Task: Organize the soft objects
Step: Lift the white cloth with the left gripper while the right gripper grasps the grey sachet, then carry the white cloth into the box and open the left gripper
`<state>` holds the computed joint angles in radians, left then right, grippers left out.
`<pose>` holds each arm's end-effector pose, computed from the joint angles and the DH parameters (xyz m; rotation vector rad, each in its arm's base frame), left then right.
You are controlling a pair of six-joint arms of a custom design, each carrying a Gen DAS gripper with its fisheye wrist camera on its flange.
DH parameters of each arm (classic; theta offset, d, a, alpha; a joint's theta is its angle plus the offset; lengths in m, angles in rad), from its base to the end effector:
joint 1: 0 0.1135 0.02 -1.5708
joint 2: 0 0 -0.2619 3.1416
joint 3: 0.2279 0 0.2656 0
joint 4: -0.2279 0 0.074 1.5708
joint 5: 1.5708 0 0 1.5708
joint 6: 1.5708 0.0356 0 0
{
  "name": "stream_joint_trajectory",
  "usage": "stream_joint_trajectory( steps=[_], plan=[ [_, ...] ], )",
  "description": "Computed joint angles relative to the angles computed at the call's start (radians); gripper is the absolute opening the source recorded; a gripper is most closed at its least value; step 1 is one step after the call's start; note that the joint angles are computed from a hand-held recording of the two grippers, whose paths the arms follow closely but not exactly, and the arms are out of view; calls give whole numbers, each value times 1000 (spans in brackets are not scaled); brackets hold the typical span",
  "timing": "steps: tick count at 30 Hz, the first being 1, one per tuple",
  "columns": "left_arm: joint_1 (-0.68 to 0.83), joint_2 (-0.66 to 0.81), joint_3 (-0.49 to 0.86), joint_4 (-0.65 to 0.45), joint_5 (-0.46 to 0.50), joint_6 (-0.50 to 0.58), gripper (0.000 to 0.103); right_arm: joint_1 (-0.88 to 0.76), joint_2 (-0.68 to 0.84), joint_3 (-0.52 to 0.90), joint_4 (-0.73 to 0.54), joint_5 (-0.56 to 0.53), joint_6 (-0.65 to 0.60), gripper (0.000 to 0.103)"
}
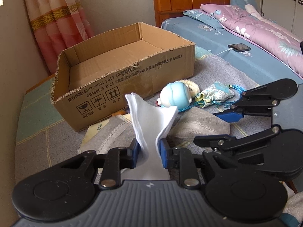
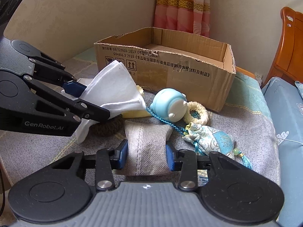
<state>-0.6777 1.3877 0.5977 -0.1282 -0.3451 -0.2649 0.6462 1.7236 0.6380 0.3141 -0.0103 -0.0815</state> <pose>0.2119 -0.1551 0.1441 0.3550 2.3891 0.0039 0.2490 0.1883 0.0951 -0.8449 2.2044 0.2895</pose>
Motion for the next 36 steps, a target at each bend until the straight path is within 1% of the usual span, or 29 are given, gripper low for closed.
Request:
stream_joint_trajectory(
  steps=[2, 5, 8, 13, 17, 21, 25, 27, 29, 33, 35, 36],
  plan=[
    [-6, -20, -2, -17, -11, 2, 20, -8, -15, -5, -6, -11, 9, 35],
    [-15, -51, -2, -47, -18, -1, 20, -8, -35, -11, -18, -1, 6, 33],
    [-23, -92, -2, -89, -12, -9, 20, 0, -61, -23, -31, 18, -4, 32],
    [-36, -168, 5, -160, -8, -13, 20, 1, -144, -58, -67, 13, -24, 32],
    [-18, -214, 34, -210, 6, 1, 20, -9, -229, -82, -112, -9, -45, 32],
    [44, -215, 85, -219, 45, 36, 20, -31, -311, -99, -145, -51, -53, 32],
    [131, -133, 179, -181, 49, 113, 20, -36, -361, -99, -159, -54, -57, 32],
    [182, -75, 237, -163, 74, 147, 20, -32, -366, -94, -157, -37, -56, 32],
    [240, 15, 321, -152, 106, 172, 20, -35, -368, -90, -152, -34, -58, 32],
    [318, 195, 475, -126, 109, 200, 20, -47, -351, -66, -147, -33, -55, 32],
    [353, 297, 571, -136, 117, 199, 20, -54, -339, -50, -146, -32, -55, 32],
    [365, 337, 608, -141, 120, 196, 22, -59, -335, -45, -144, -34, -52, 32]
  ],
)
